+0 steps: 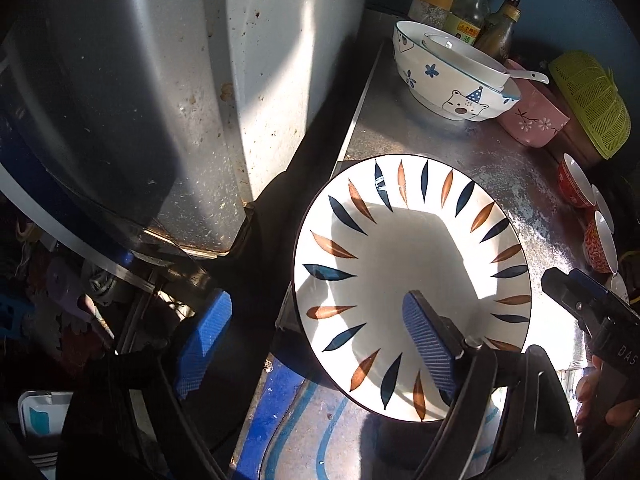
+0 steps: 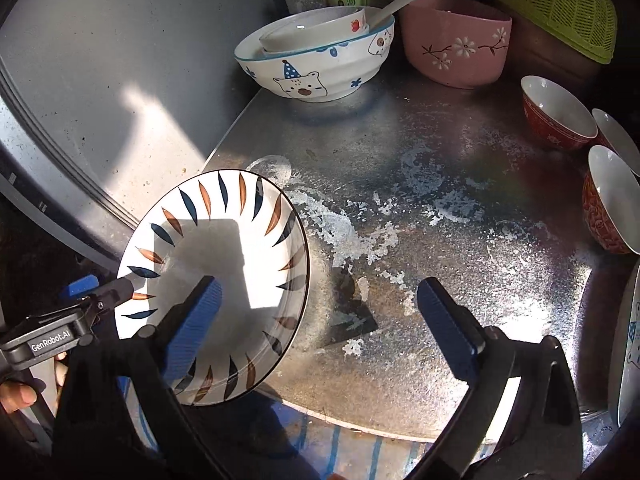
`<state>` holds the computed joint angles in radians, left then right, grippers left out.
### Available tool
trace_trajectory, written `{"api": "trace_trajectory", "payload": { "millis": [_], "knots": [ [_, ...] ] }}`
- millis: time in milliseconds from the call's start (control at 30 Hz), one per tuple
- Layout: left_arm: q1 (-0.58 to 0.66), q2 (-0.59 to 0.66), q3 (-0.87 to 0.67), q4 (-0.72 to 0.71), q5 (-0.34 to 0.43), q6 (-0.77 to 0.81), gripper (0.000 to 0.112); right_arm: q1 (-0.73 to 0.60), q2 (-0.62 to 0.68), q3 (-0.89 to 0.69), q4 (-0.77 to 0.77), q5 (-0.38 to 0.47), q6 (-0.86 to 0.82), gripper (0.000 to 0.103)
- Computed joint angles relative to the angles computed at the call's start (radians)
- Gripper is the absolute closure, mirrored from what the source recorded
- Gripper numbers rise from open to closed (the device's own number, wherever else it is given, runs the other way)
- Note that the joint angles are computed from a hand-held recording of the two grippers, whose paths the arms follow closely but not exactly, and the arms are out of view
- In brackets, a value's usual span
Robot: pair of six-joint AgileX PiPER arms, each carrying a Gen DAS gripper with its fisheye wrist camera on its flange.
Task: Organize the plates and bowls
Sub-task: 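Lower the leaf-pattern plate onto the counter beside the fridge and open both grippers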
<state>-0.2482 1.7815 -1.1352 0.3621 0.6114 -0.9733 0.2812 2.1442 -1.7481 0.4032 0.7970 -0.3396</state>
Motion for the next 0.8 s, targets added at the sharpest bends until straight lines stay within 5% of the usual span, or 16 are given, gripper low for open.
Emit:
{"api": "trace_trajectory", "payload": {
  "millis": [367, 800],
  "knots": [
    [-0.227, -0.045, -0.109, 0.046, 0.167, -0.094, 0.014, -0.161, -0.256, 0.301, 0.170, 0.015, -0.175, 0.000],
    [-0.520, 0.058, -0.378, 0.092, 0.339, -0.169, 0.014, -0.474, -0.493, 0.521, 0.264, 0.098, -0.339, 0.000]
  ]
}}
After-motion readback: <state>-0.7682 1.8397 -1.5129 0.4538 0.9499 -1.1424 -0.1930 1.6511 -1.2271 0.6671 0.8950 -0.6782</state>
